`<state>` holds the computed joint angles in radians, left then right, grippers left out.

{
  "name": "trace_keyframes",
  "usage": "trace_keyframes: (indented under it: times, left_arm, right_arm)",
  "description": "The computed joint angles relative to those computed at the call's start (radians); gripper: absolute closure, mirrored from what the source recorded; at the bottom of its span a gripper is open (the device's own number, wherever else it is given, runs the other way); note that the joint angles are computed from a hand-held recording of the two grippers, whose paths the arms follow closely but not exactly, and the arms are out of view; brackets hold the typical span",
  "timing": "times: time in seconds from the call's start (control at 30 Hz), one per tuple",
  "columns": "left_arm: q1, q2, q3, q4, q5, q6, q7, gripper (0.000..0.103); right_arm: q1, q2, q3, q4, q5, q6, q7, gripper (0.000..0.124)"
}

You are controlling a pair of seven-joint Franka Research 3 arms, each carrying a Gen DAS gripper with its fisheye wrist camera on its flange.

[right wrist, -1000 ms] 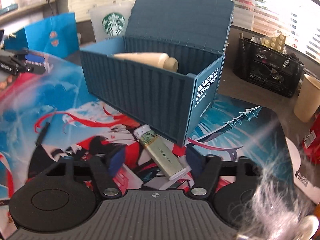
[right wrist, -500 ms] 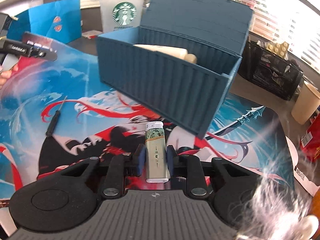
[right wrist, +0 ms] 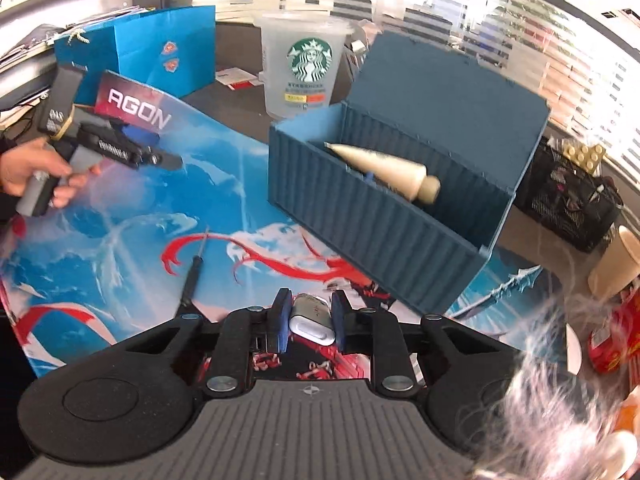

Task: Organize rigid objects
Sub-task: 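Carry the white-and-green lighter in the right gripper toward the teal box, then lower the lighter into the teal box and open the right gripper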

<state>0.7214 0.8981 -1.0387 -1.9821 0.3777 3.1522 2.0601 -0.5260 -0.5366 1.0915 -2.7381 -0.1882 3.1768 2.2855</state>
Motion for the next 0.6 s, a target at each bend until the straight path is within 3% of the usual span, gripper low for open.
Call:
trace_keyframes:
  times: [0.13, 0.3, 0.43, 0.6]
  left_arm:
    - [-0.019, -0.022, 0.026, -0.012, 0.019, 0.025, 0.001, 0.0]
    - [-0.025, -0.024, 0.038, -0.017, 0.051, 0.043, -0.007, 0.0]
    - [-0.026, -0.021, 0.04, -0.014, 0.067, 0.043, -0.017, 0.0]
    - [-0.024, -0.019, 0.04, -0.013, 0.076, 0.041, -0.023, 0.0]
  right_arm:
    - [0.003, -0.023, -0.04, 0.017, 0.007, 0.02, -0.006, 0.104]
    - [-0.061, -0.003, -0.047, 0.032, 0.067, 0.134, -0.03, 0.104]
    - [-0.1, 0.131, -0.072, 0.053, 0.127, 0.255, -0.056, 0.104]
    - [-0.049, 0.36, -0.184, 0.091, 0.138, 0.375, -0.082, 0.104]
